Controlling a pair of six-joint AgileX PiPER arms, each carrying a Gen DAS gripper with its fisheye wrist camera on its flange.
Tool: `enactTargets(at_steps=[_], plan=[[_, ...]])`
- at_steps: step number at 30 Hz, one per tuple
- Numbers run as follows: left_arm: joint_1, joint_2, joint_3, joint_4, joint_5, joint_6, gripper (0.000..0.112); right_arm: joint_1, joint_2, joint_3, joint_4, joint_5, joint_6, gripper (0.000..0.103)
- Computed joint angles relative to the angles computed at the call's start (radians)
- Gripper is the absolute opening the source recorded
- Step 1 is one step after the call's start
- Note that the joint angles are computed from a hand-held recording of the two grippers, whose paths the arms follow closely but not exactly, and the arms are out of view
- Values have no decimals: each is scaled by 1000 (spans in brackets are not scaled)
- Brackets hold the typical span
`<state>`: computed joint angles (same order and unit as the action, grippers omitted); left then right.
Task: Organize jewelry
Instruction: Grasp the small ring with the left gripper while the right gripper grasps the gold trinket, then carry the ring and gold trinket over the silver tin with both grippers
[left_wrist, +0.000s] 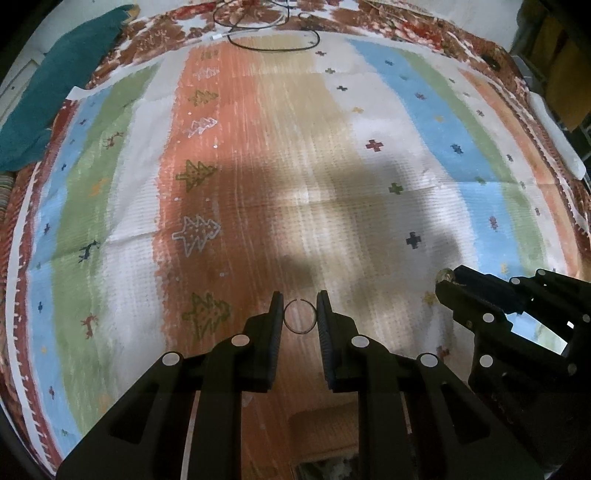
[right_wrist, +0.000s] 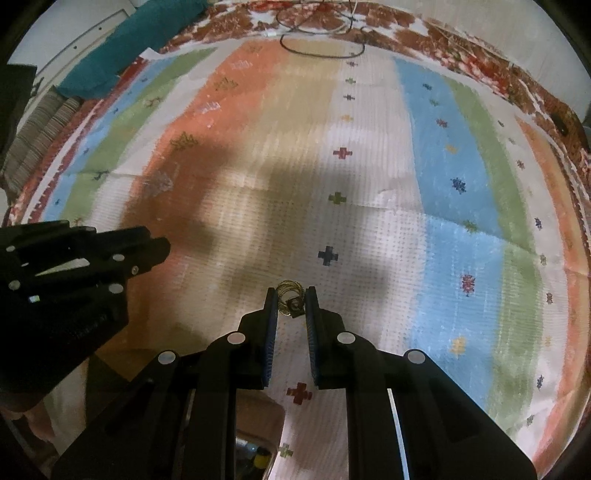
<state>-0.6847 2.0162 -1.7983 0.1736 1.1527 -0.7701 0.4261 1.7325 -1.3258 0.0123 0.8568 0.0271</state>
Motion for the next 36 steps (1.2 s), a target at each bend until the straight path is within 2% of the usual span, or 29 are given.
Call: enactTargets(at_steps=[10,36], plan=[[-50,-45,-4,50,23,-52,18,14,-82,56,-26,-21,36,16],[-189,-191,111,167,13,-207,18,31,-278,196,-11,-49,43,16]])
